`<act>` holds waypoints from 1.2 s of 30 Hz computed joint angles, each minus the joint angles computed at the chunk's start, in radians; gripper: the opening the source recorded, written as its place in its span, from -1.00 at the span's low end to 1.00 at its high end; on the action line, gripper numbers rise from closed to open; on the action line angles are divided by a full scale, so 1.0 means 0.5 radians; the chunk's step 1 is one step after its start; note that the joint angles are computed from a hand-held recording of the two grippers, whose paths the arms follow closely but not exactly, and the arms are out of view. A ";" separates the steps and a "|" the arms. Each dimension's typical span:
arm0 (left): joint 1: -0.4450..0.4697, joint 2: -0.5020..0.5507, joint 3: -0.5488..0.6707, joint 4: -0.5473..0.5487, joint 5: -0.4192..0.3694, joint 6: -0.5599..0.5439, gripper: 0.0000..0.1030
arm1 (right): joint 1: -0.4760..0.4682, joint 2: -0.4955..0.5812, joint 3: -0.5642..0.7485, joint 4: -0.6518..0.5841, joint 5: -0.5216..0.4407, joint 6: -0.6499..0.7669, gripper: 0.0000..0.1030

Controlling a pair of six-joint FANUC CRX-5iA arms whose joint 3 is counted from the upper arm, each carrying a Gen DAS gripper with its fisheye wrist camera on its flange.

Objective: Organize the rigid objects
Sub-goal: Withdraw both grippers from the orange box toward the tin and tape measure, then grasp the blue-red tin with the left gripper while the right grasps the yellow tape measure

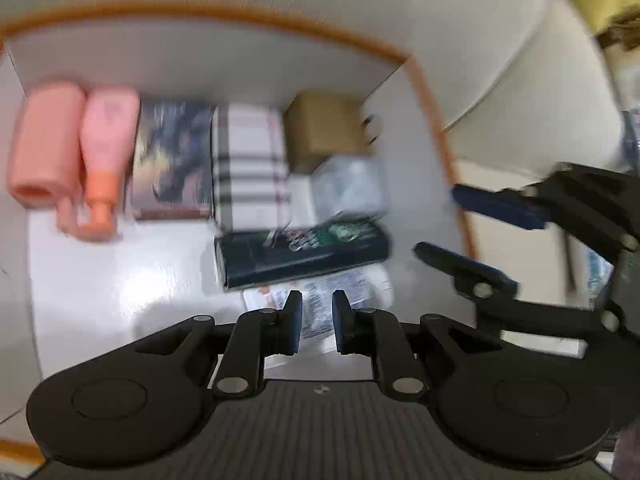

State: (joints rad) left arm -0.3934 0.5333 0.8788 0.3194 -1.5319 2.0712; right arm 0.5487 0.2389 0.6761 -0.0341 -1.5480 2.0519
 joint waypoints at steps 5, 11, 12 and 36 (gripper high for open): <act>-0.017 -0.369 -0.362 -0.095 0.344 -0.152 -0.61 | 0.008 -0.138 -0.055 -0.042 0.072 -0.109 -0.29; -0.095 -0.779 -0.813 -0.254 0.744 -0.285 -0.56 | 0.040 -0.466 -0.352 -0.106 0.329 -0.366 -0.28; -0.120 -0.839 -0.871 -0.309 0.781 -0.294 -0.55 | 0.045 -0.524 -0.404 -0.133 0.362 -0.410 -0.28; -0.446 -0.992 -1.334 -0.921 0.793 -0.511 0.22 | 0.560 -1.047 -1.678 0.227 0.872 -1.200 0.25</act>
